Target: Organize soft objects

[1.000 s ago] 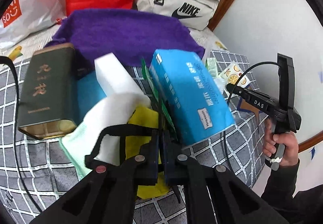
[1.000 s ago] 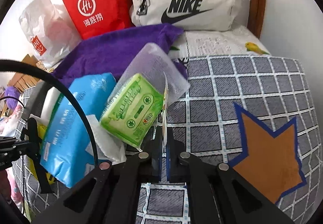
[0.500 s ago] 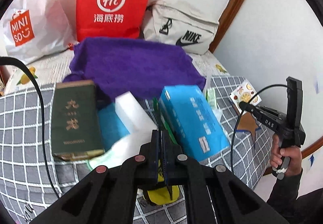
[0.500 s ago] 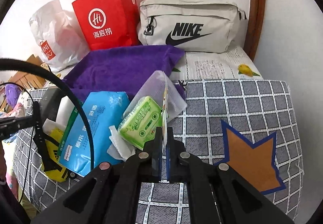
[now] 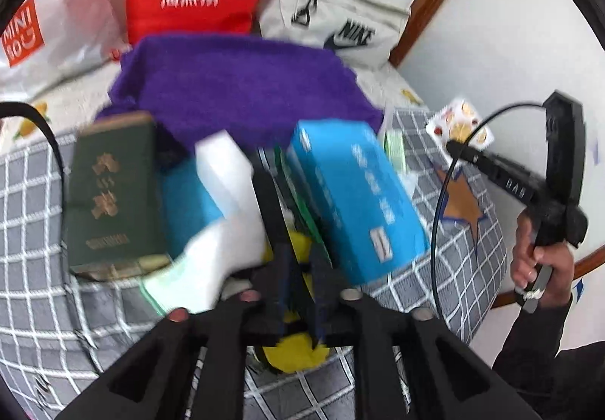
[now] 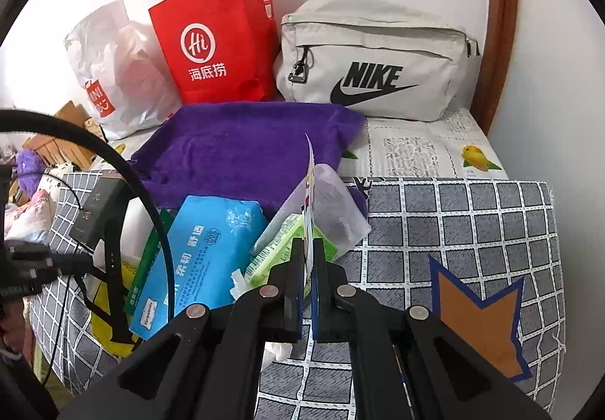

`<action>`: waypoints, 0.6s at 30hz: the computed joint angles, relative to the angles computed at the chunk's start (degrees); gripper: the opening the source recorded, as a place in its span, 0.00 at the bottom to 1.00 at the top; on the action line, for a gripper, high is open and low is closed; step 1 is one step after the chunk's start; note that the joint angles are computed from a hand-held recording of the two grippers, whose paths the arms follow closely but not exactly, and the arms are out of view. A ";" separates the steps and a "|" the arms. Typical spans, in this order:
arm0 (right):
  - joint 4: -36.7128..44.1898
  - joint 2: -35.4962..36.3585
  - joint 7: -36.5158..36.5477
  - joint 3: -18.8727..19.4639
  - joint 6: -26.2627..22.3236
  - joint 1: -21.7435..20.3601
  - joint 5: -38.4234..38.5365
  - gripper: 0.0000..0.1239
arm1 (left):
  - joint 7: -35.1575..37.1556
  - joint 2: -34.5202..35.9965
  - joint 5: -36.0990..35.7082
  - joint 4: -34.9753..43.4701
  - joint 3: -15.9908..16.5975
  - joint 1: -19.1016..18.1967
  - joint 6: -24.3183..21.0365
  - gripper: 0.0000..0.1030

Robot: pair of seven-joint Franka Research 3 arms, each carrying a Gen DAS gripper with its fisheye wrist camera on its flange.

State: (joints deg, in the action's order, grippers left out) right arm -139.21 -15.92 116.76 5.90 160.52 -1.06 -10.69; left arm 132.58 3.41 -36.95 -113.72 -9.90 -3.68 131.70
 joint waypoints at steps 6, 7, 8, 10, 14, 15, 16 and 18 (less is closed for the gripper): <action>-1.49 -0.38 -0.72 -0.35 0.13 0.46 1.31 0.02 | -0.97 -0.38 1.85 -2.14 -0.13 -0.50 0.56 0.26; -1.71 -0.53 -1.02 -0.48 0.14 0.61 1.65 0.02 | -1.83 -0.31 2.95 -2.20 -0.15 -0.68 1.08 0.26; -1.99 -0.71 -1.14 -0.48 0.29 0.61 1.81 0.02 | -2.00 -0.35 3.32 -2.30 -0.12 -0.67 1.01 0.27; -2.34 -0.95 -1.28 -0.43 0.24 0.54 2.12 0.02 | -2.42 -0.48 3.70 -2.52 -0.04 -0.61 0.31 0.32; -2.73 -0.96 -1.48 -0.37 0.39 0.37 2.59 0.02 | -3.13 -0.91 4.94 -3.49 -0.01 -0.82 0.44 0.35; -2.74 -0.85 -1.69 -0.45 0.56 0.45 2.84 0.02 | -3.15 -0.61 4.43 -3.24 -0.03 -0.86 0.30 0.35; -2.70 -0.71 -2.01 -0.57 0.62 0.58 3.15 0.02 | -3.19 -0.23 4.00 -2.91 -0.05 -0.85 0.09 0.35; -2.61 -0.44 -2.26 -0.56 0.55 0.63 3.40 0.02 | -4.18 0.89 3.40 -1.98 -0.17 -0.78 -0.08 0.35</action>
State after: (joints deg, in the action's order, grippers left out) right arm -141.82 -16.37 114.49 5.34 161.07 -0.43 -7.29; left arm 128.41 4.30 -33.55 -115.70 -10.07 -4.46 131.63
